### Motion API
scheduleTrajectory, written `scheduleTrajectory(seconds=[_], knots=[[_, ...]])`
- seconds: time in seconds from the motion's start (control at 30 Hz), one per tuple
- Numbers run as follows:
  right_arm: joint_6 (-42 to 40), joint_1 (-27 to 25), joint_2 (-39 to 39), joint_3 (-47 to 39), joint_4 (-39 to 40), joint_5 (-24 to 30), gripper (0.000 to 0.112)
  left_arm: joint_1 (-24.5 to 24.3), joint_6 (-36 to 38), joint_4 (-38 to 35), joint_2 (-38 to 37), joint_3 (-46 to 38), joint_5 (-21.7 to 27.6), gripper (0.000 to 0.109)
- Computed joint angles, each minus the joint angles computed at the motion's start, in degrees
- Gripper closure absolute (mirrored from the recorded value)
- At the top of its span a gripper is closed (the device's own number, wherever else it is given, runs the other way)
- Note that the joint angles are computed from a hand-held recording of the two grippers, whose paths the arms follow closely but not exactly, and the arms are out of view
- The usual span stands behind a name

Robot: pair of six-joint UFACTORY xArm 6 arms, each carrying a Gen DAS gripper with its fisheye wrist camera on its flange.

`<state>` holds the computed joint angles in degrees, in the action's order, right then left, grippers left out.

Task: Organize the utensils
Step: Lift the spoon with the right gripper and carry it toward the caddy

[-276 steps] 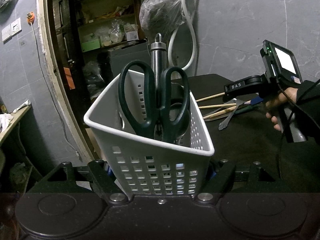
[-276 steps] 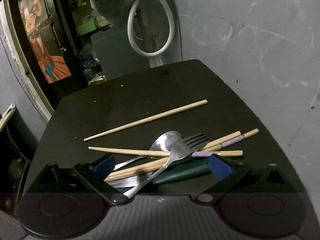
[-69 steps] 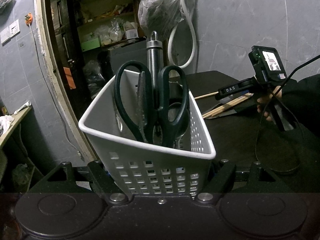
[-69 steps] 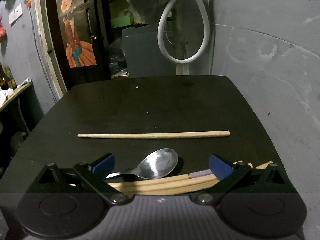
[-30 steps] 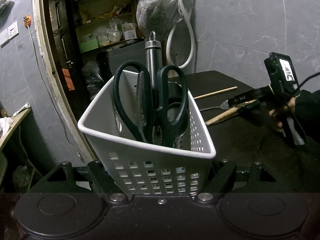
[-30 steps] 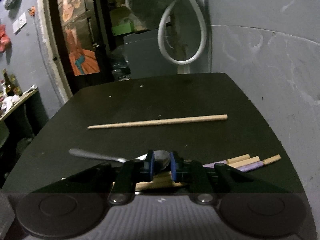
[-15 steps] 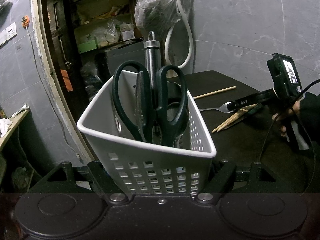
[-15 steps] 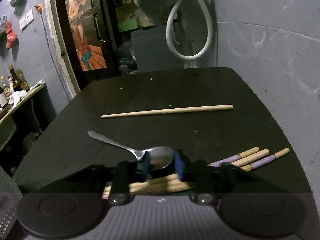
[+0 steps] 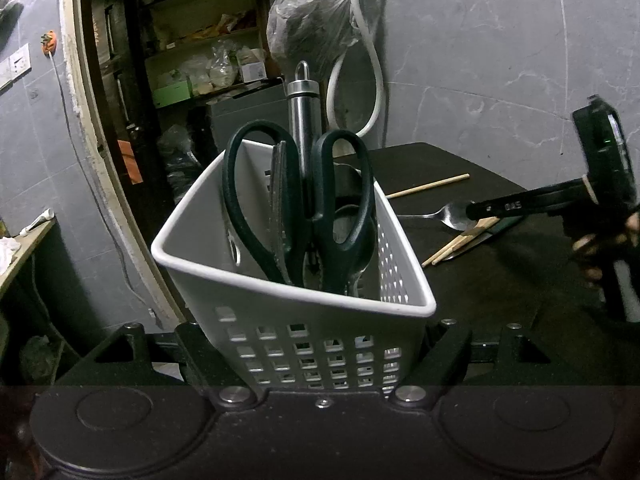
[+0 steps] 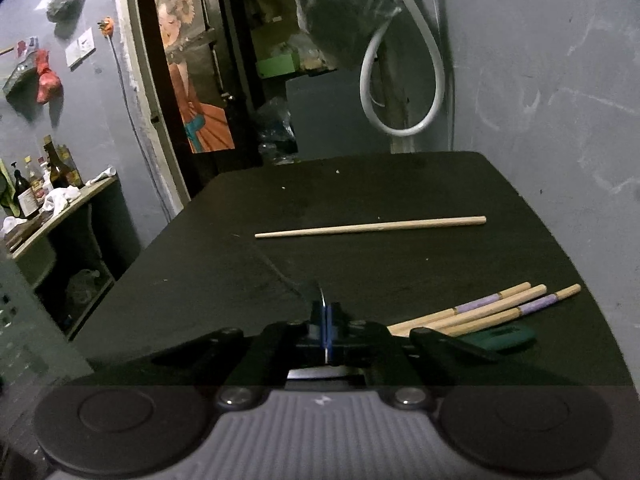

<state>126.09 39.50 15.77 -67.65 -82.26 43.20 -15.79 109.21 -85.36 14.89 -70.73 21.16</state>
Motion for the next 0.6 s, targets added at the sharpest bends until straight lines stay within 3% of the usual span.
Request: scheduleTrajectory(seconds=[0.33,0.6], knots=[[-6.34,7.08,-5.42,1.06,2.42,11.11,0.111,0.76,-0.48,0.58,0.62,-0.53,1.54,0.029],[-20.19,11.96,-7.92,-2.42,5.75,18.48,0.111,1.25,-0.21,0.55,0.89,-0.75,2.62,0.029]])
